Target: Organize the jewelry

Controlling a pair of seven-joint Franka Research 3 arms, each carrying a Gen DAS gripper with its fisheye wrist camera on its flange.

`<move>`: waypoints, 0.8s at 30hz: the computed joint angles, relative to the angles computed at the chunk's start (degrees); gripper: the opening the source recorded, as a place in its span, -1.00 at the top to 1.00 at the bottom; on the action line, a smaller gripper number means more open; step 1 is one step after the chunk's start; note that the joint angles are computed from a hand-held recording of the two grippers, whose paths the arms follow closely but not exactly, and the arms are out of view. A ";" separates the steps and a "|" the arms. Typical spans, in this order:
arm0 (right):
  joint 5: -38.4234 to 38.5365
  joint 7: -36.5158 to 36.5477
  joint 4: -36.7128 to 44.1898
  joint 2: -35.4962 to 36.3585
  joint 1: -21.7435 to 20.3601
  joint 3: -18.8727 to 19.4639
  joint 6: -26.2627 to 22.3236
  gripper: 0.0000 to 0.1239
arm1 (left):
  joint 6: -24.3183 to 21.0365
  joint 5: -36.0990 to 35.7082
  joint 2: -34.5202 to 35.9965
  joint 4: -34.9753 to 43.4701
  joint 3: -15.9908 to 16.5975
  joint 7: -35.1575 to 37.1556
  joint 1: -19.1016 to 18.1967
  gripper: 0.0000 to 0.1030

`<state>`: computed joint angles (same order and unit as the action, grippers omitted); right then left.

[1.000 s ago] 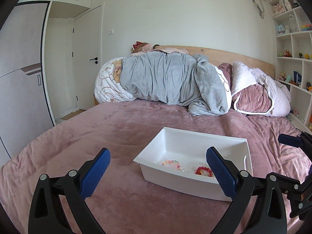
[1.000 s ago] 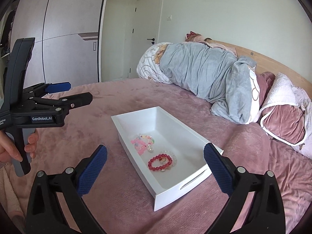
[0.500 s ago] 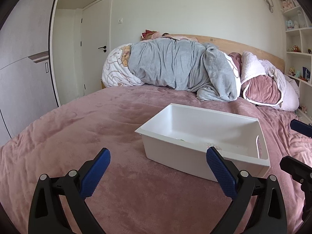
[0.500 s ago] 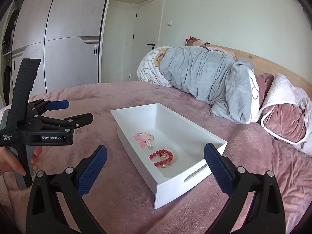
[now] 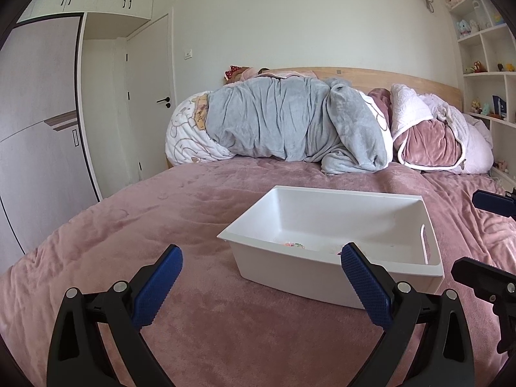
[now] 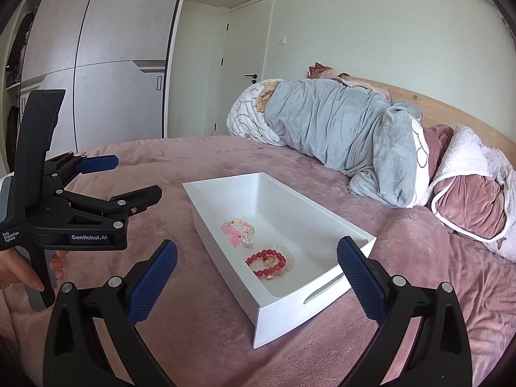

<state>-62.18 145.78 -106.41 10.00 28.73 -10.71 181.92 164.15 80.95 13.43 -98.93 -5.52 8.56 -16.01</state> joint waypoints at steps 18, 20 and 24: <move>7.65 -5.53 -1.11 0.18 0.87 -0.87 -0.10 -0.58 | 1.20 0.36 -0.06 -0.78 -0.28 -0.24 0.12 -0.93; 7.86 -5.55 -1.16 0.10 1.34 -1.37 -0.16 -0.58 | 1.26 -0.21 -0.01 -0.84 -0.23 -0.42 0.14 -0.93; 8.67 -5.90 -1.29 0.09 1.47 -1.55 -0.02 -0.58 | 1.38 -0.95 -0.03 -1.07 -0.10 -0.12 0.09 -0.93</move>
